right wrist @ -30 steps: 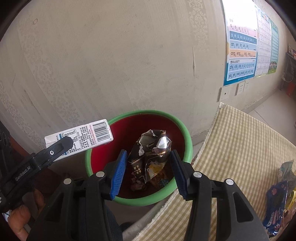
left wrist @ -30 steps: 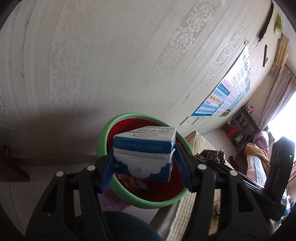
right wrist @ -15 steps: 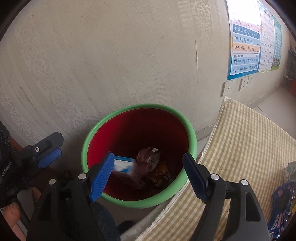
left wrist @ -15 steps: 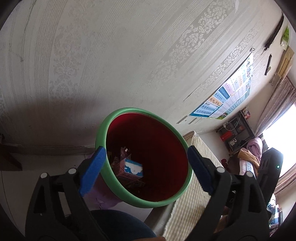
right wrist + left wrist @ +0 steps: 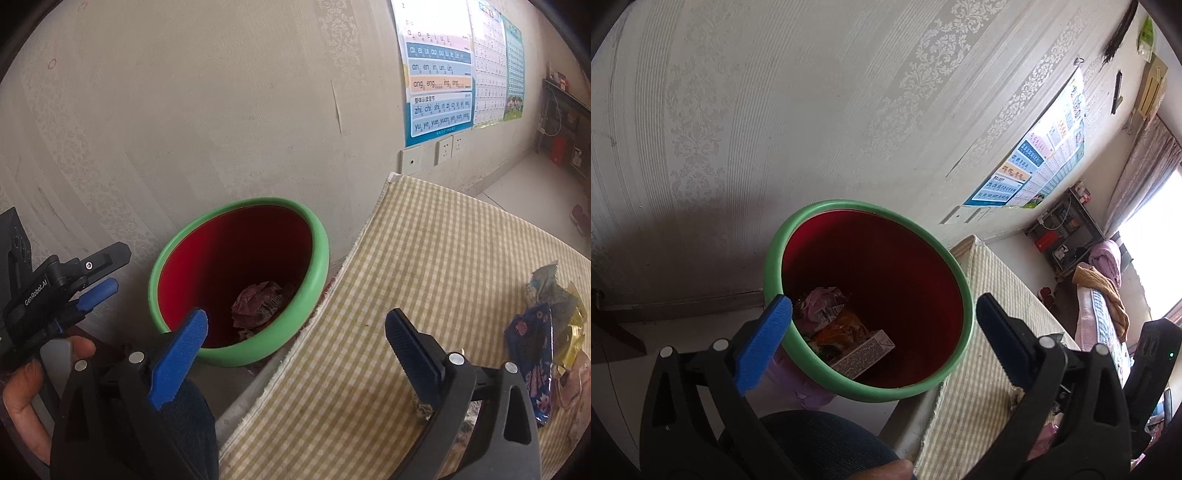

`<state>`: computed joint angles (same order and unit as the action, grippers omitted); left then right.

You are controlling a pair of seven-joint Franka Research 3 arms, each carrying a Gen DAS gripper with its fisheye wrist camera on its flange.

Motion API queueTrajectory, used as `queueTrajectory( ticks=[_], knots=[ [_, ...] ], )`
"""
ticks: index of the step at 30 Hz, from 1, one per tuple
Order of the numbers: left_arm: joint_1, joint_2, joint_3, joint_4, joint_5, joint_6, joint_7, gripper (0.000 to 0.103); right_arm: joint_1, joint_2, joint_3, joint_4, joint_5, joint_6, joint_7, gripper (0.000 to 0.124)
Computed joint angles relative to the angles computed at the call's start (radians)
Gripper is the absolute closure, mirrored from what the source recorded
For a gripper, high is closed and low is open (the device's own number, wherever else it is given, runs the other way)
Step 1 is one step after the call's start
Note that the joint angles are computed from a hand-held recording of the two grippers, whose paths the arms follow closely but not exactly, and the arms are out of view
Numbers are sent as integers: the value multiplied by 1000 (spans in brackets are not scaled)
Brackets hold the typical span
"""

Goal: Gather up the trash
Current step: 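Move both tools back over the remaining trash on the table, then grasp the gold snack wrapper with the right tool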

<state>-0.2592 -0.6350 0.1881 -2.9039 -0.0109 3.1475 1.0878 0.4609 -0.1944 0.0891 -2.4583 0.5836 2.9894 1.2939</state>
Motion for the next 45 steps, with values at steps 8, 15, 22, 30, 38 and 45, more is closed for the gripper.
queueTrajectory(
  ticks=[8,15,22,30,38,45],
  knots=[
    [-51,-13,-26,21,12,-50,44,6,-41,-158,-9,-158,-41,6,68,30],
    [-118,-17,-67,33,9,-72,85,6,-138,-310,-2,-292,-136,-10,165,30],
    [-200,2,-96,40,7,-57,105,6,-236,-432,-10,-382,-209,-29,248,30],
    [-400,72,-19,82,-64,-70,173,6,-318,-538,-43,-445,-263,-58,264,30],
    [-515,150,12,136,-177,-95,272,6,-429,-628,-78,-517,-290,-93,275,30],
    [-543,220,-2,189,-287,-105,347,6,-501,-635,-113,-527,-298,-97,257,30]
  ],
)
